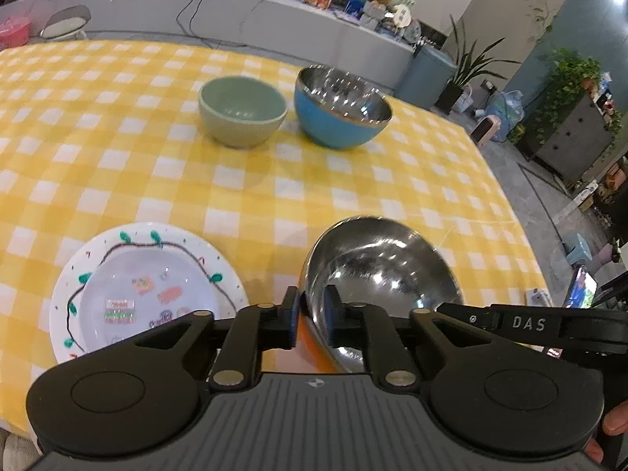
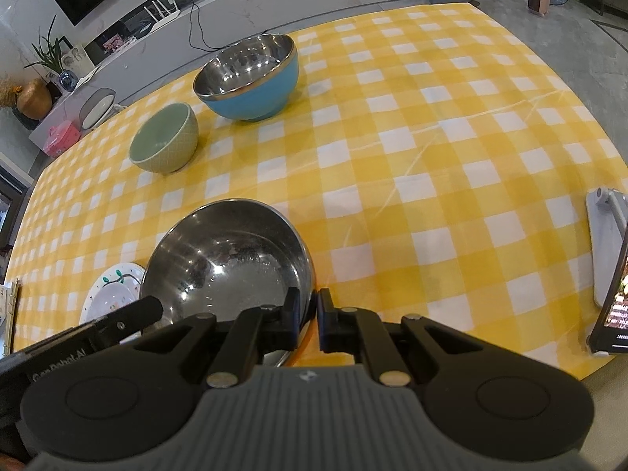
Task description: Organize plates and bowls
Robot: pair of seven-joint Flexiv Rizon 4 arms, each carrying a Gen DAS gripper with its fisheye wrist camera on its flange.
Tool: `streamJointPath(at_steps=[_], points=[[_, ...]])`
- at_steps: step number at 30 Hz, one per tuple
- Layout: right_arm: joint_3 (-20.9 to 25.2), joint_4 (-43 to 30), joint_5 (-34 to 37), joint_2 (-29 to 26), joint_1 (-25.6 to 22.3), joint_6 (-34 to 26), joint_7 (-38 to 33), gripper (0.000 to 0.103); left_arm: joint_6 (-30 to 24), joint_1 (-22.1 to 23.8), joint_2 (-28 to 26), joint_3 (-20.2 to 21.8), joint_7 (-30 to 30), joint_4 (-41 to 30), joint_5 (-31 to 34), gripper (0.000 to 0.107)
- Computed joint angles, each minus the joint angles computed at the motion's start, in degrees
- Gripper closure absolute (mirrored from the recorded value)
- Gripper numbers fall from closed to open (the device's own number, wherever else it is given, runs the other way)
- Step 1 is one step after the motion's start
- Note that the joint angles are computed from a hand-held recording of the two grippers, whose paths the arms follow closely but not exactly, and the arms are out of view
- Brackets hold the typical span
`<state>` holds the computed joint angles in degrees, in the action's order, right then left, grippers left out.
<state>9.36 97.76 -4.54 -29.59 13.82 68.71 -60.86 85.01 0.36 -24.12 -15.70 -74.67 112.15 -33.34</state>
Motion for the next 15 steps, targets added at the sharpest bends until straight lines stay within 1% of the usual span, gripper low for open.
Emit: streamJointPath(at_steps=[1, 2, 4, 7, 10, 11, 13, 14, 15], points=[[-0.07, 0.09, -0.11, 0.06, 0.05, 0.22, -0.08, 0.095, 0.80, 0.83, 0.16, -1.27, 0.93, 0.33, -0.64, 0.085], [-0.21, 0.30, -0.33, 0.24, 0.15, 0.51, -0.14, 0.095, 1.36, 1.26, 0.30, -1.97, 1.56, 0.47, -0.88, 0.085], [-0.37, 0.78, -0.69, 0.79, 0.26, 0.96, -0.25, 0.094, 2.15, 1.49, 0.63, -2.43, 2.41, 0.54, -0.66, 0.084], [-0.53, 1.40, -1.57, 1.94, 0.29, 1.07, -1.05, 0.093, 2.65, 1.10, 0.84, -2.08, 3.12, 0.05, 0.54, 0.083], [-2.06, 2.06, -5.05, 2.80, 1.06, 2.33, -3.25, 0.093, 2.69, 0.68, 0.73, -1.72, 3.63, -0.75, 1.77, 0.083], [-3.31, 2.72, -7.27, 3.14, 1.71, 3.46, -3.95, 0.093, 2.70, 0.59, 0.66, -1.66, 3.77, -0.97, 2.09, 0.083], [-6.56, 4.94, -12.53, 3.78, 3.09, 8.28, -5.13, 0.092, 2.63, 0.32, 0.50, -1.41, 3.89, -1.38, 2.69, 0.083], [-8.58, 6.45, -15.46, 3.94, 3.65, 12.20, -6.00, 0.089, 2.49, 0.04, 0.38, -1.04, 3.79, -1.65, 3.10, 0.083], [-10.86, 7.74, -18.16, 4.02, 4.43, 15.51, -6.43, 0.081, 2.25, -0.45, 0.26, -0.37, 3.47, -1.96, 3.61, 0.083]])
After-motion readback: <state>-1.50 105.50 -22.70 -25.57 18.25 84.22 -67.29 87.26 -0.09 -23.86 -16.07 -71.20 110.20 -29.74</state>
